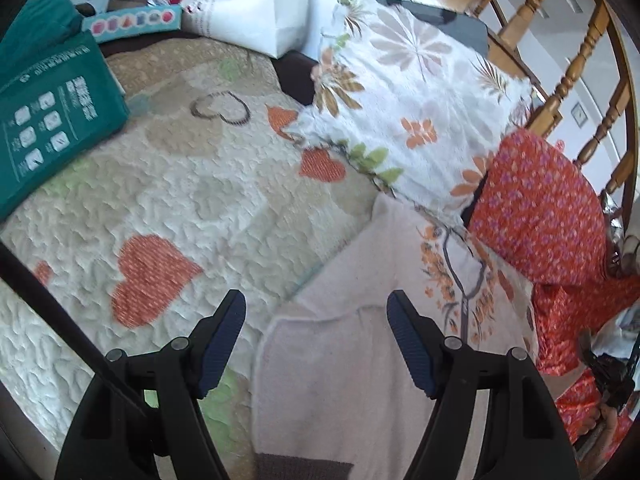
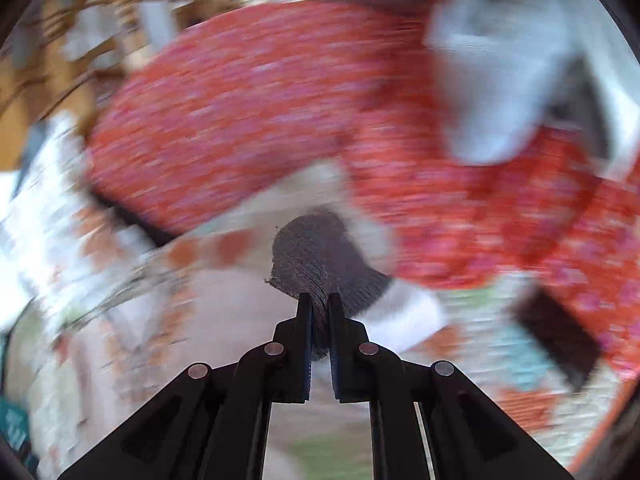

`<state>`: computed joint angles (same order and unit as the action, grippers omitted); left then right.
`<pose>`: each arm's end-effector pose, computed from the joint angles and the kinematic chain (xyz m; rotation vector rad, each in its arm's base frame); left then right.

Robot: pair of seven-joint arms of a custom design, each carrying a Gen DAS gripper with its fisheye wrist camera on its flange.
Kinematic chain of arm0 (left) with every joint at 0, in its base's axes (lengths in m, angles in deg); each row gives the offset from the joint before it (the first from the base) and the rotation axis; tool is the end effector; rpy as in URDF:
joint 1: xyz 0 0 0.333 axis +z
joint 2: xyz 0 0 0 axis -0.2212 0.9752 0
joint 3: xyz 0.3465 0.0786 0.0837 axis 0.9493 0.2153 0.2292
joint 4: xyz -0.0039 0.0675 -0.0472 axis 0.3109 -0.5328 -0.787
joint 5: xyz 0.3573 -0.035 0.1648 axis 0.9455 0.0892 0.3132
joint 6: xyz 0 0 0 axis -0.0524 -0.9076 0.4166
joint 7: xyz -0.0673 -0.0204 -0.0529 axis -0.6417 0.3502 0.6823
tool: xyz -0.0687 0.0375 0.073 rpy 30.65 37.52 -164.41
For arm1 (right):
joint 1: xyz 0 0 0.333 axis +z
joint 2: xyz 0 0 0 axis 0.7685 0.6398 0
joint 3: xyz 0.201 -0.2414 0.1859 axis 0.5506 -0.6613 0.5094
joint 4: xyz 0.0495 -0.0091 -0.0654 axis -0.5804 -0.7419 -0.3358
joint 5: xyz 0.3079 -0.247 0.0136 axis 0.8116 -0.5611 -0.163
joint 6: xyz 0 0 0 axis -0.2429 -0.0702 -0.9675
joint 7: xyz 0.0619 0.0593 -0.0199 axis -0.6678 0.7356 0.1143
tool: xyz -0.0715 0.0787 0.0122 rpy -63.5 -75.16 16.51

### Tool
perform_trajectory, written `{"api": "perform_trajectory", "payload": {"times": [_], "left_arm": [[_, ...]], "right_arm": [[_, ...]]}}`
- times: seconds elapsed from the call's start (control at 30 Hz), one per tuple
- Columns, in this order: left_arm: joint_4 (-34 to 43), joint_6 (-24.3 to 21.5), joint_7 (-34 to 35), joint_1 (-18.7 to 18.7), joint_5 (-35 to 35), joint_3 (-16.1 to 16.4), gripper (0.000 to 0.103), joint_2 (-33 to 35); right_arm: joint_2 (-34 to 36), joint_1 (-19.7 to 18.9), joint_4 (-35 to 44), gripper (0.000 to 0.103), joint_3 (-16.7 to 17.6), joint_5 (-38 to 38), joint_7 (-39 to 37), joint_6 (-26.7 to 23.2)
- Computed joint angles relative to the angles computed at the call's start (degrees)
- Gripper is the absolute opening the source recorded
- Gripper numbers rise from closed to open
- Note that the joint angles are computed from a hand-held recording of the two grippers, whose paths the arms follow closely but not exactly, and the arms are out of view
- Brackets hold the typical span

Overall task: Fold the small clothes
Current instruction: 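Carry the held sleeve across the cardigan body and open the right tool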

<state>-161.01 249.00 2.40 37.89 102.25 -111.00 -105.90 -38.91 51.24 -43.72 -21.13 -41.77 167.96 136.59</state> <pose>0.4321 -0.1052 0.4465 -2.3610 0.7293 -0.9141 0.7352 0.0258 0.5936 -1.7545 1.6680 -0.5151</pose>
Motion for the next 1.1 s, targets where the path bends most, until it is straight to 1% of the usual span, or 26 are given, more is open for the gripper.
{"api": "perform_trajectory", "payload": {"times": [0.03, 0.07, 0.1, 0.17, 0.2, 0.3, 0.4, 0.47, 0.53, 0.6, 0.67, 0.7, 0.73, 0.77, 0.8, 0.83, 0.87, 0.9, 0.93, 1.0, 1.1], "left_arm": [[-0.15, -2.04, 0.4, -0.98, -0.07, 1.27, 0.072, -1.1], [-0.27, -4.34, 0.54, -1.8, 0.28, 2.43, 0.072, -2.23], [-0.5, -5.67, 0.25, -2.24, 0.96, 3.34, 0.072, -3.11], [-1.51, -7.47, -0.28, -3.66, 2.13, 5.75, 0.072, -4.77], [-2.15, -7.59, -0.41, -4.52, 2.73, 7.15, 0.072, -5.26], [-3.36, -8.03, -1.24, -6.58, 4.41, 10.48, 0.072, -6.25], [-3.48, -9.66, -2.24, -8.14, 5.9, 13.09, 0.072, -6.28], [-3.84, -9.2, -3.17, -8.88, 6.97, 14.69, 0.072, -6.03], [-3.95, -9.18, -4.07, -9.28, 7.94, 15.63, 0.072, -5.74], [-3.87, -10.13, -5.01, -10.22, 8.57, 16.68, 0.072, -5.4], [-4.2, -10.56, -6.35, -11.12, 9.22, 17.72, 0.072, -5.52], [-4.28, -10.77, -6.95, -11.46, 9.61, 18.14, 0.073, -5.51], [-4.36, -11.15, -7.54, -11.8, 9.98, 18.47, 0.073, -5.51], [-4.3, -11.84, -8.04, -12.22, 10.33, 18.79, 0.073, -5.37], [-4.13, -12.79, -8.58, -12.82, 10.62, 19.16, 0.073, -5.06], [-3.93, -13.69, -9.03, -13.53, 10.88, 19.65, 0.073, -4.61], [-3.82, -14.19, -9.5, -14.2, 11.2, 20.17, 0.073, -4.12], [-3.73, -14.43, -9.97, -14.82, 11.59, 20.71, 0.073, -3.61], [-3.71, -14.56, -10.32, -15.51, 11.98, 21.41, 0.073, -3.1], [-3.75, -14.91, -11.42, -16.5, 12.94, 22.49, 0.073, -2.52], [-4.0, -15.7, -13.08, -18.08, 14.35, 24.22, 0.073, -2.05]], "right_arm": [[0.07, 0.24, 0.17, 0.008, 2.43, 1.94, -2.34, -1.19], [0.29, 1.12, 0.29, 0.008, 4.43, 3.54, -4.31, -2.26], [0.81, 2.42, 0.62, 0.008, 6.05, 4.87, -5.78, -3.39], [2.59, 4.55, 1.83, 0.008, 8.05, 7.2, -8.25, -5.5], [3.39, 6.21, 2.17, 0.008, 8.66, 7.56, -8.77, -6.0], [7.09, 12.01, 3.99, 0.008, 9.2, 5.89, -8.37, -6.57], [11.95, 17.67, 7.13, 0.008, 8.05, 1.57, -4.59, -8.54], [14.73, 20.11, 9.03, 0.008, 7.22, -1.01, -2.04, -9.76], [17.69, 20.53, 11.94, 0.009, 7.61, -2.15, -1.86, -13.39], [18.72, 21.02, 12.76, 0.014, 7.97, -2.98, -2.33, -15.99], [17.09, 19.47, 10.23, 0.017, 9.94, -0.89, -5.82, -15.51], [15.86, 18.17, 8.68, 0.018, 11.37, 1.04, -8.49, -15.84], [14.87, 17.19, 7.86, 0.018, 12.36, 2.64, -10.85, -17.25], [13.08, 16.42, 5.65, 0.018, 13.04, 4.11, -13.53, -17.87], [11.24, 15.94, 3.34, 0.021, 13.44, 5.36, -16.19, -18.22], [8.45, 14.87, -0.34, 0.024, 14.46, 7.26, -20.6, -19.38], [6.43, 14.32, -2.91, 0.032, 14.99, 8.79, -24.01, -20.74], [3.64, 13.44, -6.77, 0.038, 15.78, 10.75, -28.57, -22.1], [0.94, 12.84, -10.65, 0.04, 16.25, 12.51, -32.76, -23.04], [-3.8, 12.76, -17.69, 0.051, 16.45, 14.6, -39.93, -24.21], [-9.28, 14.09, -25.96, 0.057, 15.67, 16.26, -48.14, -23.13]]}}
